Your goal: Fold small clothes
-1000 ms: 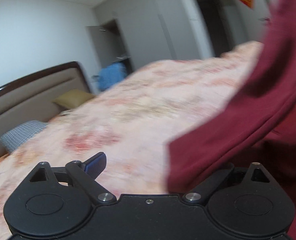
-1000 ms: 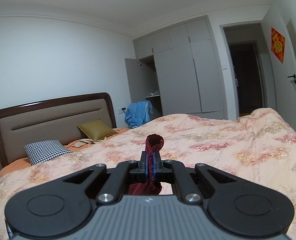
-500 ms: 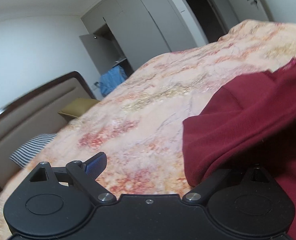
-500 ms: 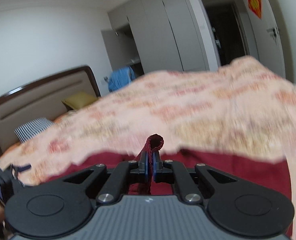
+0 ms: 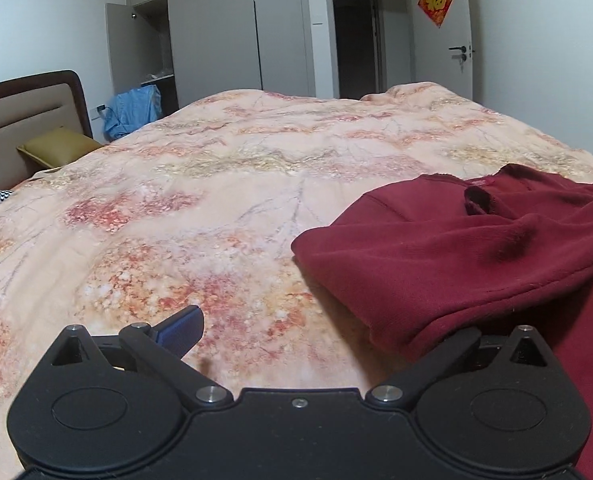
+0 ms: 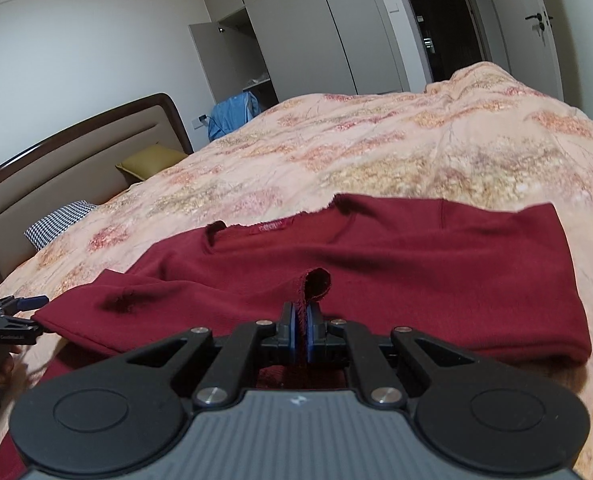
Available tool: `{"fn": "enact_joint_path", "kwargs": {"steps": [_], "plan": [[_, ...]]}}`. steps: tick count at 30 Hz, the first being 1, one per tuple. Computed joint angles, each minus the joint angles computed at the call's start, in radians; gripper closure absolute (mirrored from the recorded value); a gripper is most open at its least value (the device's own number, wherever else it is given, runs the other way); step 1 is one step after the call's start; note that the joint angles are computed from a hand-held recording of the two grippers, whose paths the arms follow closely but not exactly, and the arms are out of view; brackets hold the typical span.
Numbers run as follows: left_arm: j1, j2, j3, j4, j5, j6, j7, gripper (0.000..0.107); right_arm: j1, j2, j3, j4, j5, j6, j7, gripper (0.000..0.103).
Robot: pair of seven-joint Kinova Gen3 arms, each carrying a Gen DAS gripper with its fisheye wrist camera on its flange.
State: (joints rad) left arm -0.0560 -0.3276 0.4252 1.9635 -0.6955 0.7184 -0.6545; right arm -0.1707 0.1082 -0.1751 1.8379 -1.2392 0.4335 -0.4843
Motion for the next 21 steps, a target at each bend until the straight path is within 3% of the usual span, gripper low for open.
{"fn": "enact_joint_path", "kwargs": {"steps": [4,6,8,11,15,18,21], "plan": [[-0.089,0.074,0.145,-0.063,-0.122,0.134,0.048,0.005,-0.002,-0.002,-0.001,0.008,-0.001,-0.003,0.003,0.096],[-0.078,0.097,0.162,-0.099,-0.124,0.171,-0.009,0.005,-0.003,-0.002,0.000,0.007,-0.001,0.002,0.004,0.096],[-0.023,0.094,0.104,-0.113,-0.061,0.142,-0.091,0.005,-0.007,-0.008,0.000,0.010,0.007,-0.005,0.000,0.096],[0.091,0.064,-0.035,-0.085,0.061,0.050,-0.213,0.005,-0.003,-0.015,0.005,0.010,-0.003,0.012,0.014,0.096],[0.245,0.019,-0.221,-0.059,0.223,0.015,-0.349,0.005,-0.003,-0.021,0.015,0.010,-0.008,0.025,0.025,0.096],[0.324,-0.020,-0.354,-0.043,0.345,-0.026,-0.377,0.005,-0.005,-0.021,0.020,0.010,-0.009,0.030,0.024,0.096],[0.285,-0.032,-0.386,-0.047,0.386,-0.066,-0.300,0.005,-0.007,-0.016,0.022,0.007,0.005,0.034,0.022,0.093]]}}
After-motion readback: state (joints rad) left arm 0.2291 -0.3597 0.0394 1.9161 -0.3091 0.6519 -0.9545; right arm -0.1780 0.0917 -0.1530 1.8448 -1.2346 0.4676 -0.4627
